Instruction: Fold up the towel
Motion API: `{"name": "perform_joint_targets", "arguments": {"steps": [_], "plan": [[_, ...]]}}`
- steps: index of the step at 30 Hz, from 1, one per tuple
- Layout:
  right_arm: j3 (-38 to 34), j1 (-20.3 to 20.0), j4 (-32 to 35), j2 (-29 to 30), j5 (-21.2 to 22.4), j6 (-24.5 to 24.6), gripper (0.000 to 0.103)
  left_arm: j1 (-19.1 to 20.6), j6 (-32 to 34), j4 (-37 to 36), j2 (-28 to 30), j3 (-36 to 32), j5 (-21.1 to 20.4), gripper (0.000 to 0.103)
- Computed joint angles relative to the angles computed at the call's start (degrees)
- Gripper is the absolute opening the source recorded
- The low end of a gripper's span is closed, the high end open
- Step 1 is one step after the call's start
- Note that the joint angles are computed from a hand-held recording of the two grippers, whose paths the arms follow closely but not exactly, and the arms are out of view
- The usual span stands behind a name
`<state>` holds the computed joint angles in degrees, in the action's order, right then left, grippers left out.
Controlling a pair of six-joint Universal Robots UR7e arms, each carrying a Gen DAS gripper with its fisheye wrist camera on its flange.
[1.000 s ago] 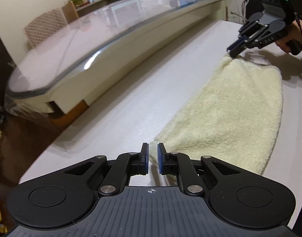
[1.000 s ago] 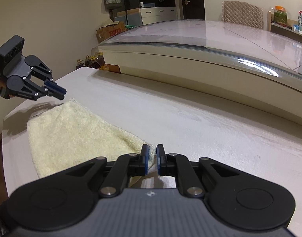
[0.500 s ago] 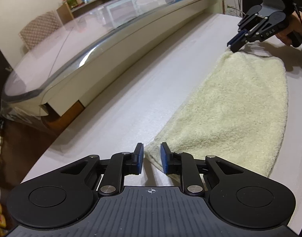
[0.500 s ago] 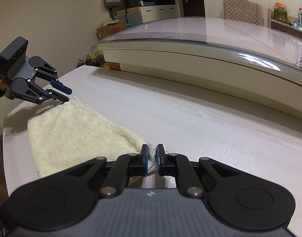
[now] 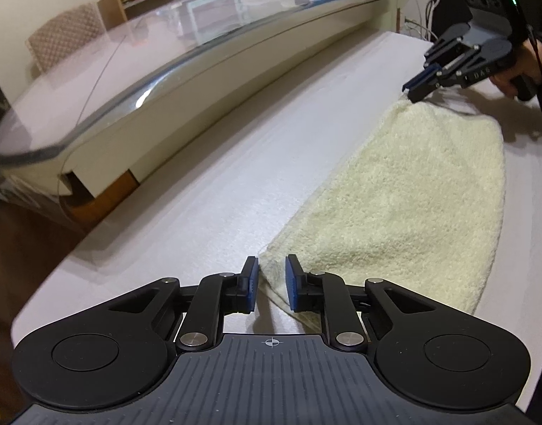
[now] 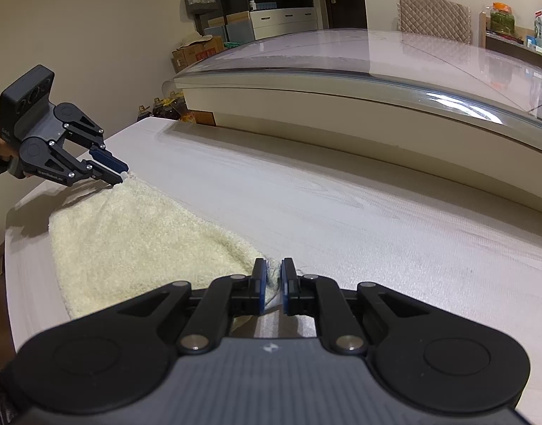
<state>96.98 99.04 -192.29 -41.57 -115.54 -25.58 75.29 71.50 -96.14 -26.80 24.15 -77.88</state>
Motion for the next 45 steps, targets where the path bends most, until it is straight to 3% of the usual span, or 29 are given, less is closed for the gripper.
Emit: {"name": "perform_joint_targets", "arguments": {"steps": [2,6,8,20,24,27,32,38,45], "plan": [[0.0,0.0,-0.2,0.1,0.0,-0.1,0.01,0.0,-0.4,0.3,-0.1,0.0,-0.1,0.01],[0.5,-0.1,-1.9,0.2,0.4,-0.1,0.01,0.1,0.4,-4.8,-3.6,6.3,-2.7,0.009],[0.7,-0.3,-2.0,0.1,0.9,0.2,0.01,0.3,-0.6,-4.4,-3.4,5.0,-4.0,0.009],[-0.2,0.0,-1.8,0.7,-0.2,0.1,0.013,0.0,-0.9,-9.8,-3.4,8.2,-0.1,0.011],[-0.2,0.5,-3.9,1.0,-2.0,0.2,0.019,-0.1,-0.6,-13.0,-4.3,10.3,0.7,0.029],[0.3,1.4,-6.3,1.2,-3.5,-0.5,0.02,0.2,-1.9,-13.6,-4.6,9.9,0.0,0.036],[-1.4,5.3,-11.6,3.6,-11.7,-4.7,0.024,0.7,-3.2,-17.3,-6.6,12.1,0.8,0.036],[-1.1,8.3,-10.7,4.5,-9.4,-3.3,0.024,1.3,-3.8,-21.3,-10.4,17.0,0.1,0.037],[-11.6,14.2,-3.6,15.0,-8.7,-13.4,0.024,1.9,-2.8,-25.0,-15.4,23.8,-1.7,0.044]]}}
